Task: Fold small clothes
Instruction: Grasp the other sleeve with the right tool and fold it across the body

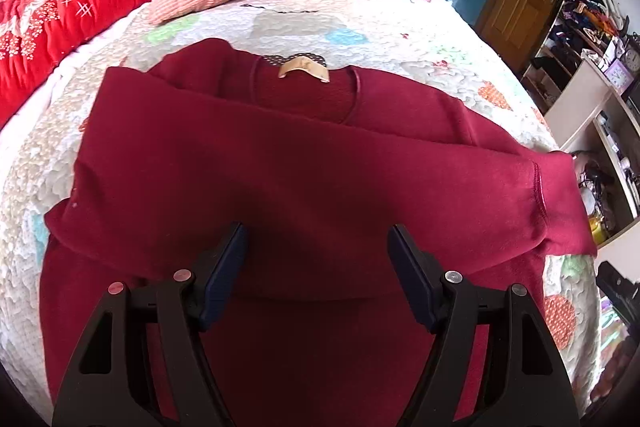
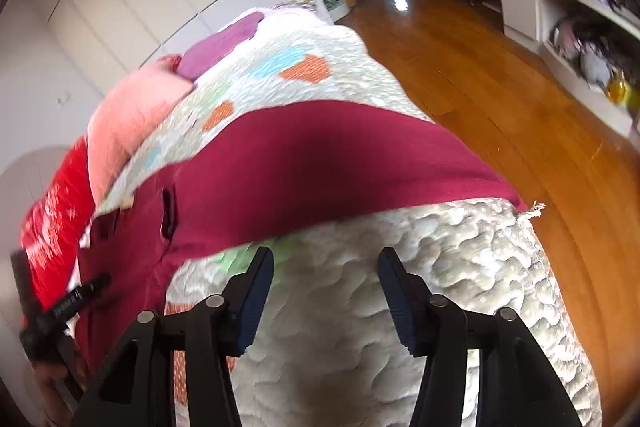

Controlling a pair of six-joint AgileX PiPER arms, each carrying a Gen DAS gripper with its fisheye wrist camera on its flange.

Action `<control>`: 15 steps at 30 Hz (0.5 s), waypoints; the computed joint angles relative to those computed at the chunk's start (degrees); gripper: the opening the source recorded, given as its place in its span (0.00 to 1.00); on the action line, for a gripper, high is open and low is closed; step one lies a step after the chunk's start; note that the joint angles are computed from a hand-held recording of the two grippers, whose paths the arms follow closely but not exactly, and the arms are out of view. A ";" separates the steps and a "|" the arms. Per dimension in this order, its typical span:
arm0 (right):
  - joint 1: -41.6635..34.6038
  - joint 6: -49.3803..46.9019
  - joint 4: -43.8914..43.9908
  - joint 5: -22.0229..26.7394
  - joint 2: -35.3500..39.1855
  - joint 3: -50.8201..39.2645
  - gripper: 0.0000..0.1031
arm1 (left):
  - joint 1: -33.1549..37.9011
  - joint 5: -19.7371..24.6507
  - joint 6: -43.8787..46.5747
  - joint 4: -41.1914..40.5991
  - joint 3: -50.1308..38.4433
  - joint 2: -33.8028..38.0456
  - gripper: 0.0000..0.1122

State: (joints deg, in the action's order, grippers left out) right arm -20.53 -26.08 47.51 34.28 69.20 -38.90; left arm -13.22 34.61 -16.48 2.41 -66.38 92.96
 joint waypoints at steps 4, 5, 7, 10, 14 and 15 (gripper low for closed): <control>-5.48 -10.06 15.23 1.45 6.97 -0.69 0.61 | -0.34 0.84 -0.43 0.47 -0.44 0.41 0.64; -6.48 -14.04 19.59 1.20 8.56 -0.54 0.61 | -0.02 0.93 0.52 -0.30 -0.27 0.12 0.64; -8.05 -17.18 27.43 0.62 11.78 -0.61 0.61 | 0.79 1.42 2.12 -1.25 -0.12 -0.34 0.64; -10.21 -23.03 38.10 1.60 16.23 -0.96 0.56 | 2.20 1.89 2.61 -0.83 0.28 -1.29 0.64; -10.22 -21.32 32.84 1.13 14.53 -5.13 0.19 | 5.86 1.21 4.30 -1.88 1.54 -3.27 0.64; -9.60 -21.05 30.87 0.58 11.76 -5.90 0.16 | 7.15 1.11 5.31 -2.83 1.72 -3.72 0.64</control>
